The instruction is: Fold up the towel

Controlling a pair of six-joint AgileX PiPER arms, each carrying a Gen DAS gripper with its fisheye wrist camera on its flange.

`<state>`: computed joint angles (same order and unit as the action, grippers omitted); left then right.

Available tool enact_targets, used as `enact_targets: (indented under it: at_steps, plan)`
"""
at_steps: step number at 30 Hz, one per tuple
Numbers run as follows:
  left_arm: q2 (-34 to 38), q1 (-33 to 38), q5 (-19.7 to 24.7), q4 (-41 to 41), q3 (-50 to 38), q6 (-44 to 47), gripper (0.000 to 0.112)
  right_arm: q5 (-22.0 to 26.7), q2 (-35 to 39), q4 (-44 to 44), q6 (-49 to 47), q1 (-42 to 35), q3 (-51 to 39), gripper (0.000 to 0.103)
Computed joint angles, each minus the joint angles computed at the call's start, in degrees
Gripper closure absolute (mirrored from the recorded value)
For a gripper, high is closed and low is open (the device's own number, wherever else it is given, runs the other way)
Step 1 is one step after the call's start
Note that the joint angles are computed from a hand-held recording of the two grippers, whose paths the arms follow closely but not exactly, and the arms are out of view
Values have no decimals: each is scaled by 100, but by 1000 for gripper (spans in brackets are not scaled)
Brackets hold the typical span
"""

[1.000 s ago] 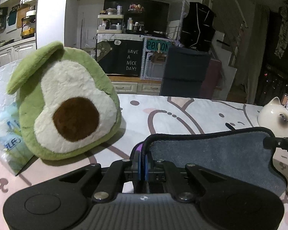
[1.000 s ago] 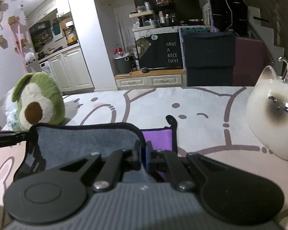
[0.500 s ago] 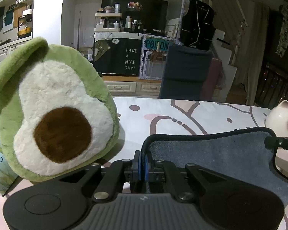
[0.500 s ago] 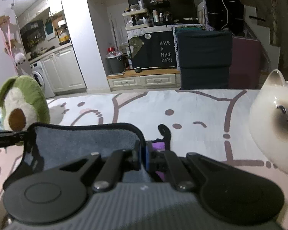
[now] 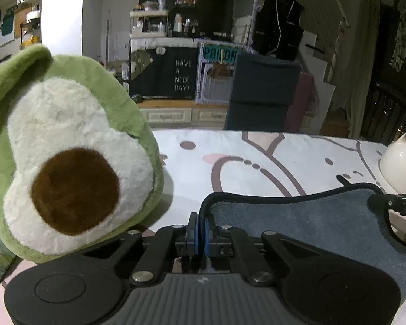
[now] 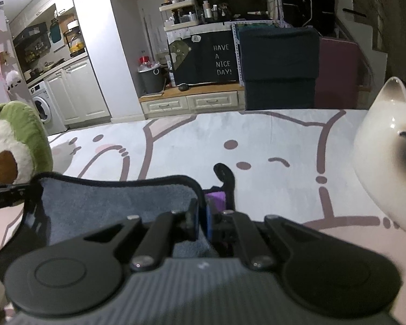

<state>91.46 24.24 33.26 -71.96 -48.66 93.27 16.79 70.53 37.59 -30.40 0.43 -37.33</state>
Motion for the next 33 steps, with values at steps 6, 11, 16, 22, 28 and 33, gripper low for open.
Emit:
enact_targets:
  at_steps: [6, 11, 16, 22, 28, 33]
  plan:
    - [-6, -304, -360, 887, -97, -984, 52, -64, 42, -417, 454, 133, 27, 40]
    - [-115, -316, -356, 1499, -122, -1761, 14, 292, -24, -701, 682, 103, -74, 5]
    - [-291, -404, -282, 2192, -150, -2469, 9, 527, -116, -1473, 1493, 252, -186, 0]
    - [-534, -425, -157, 2761, -139, -3055, 9, 792, -308, -1699, 1778, 314, -285, 0]
    - [-810, -391, 17, 2936, -88, -3291, 9, 1068, -486, -2231, 2394, 447, -429, 0]
    - [-1104, -368, 259, 3015, -72, -3406, 9, 1341, -655, -2766, 3034, 666, -558, 0]
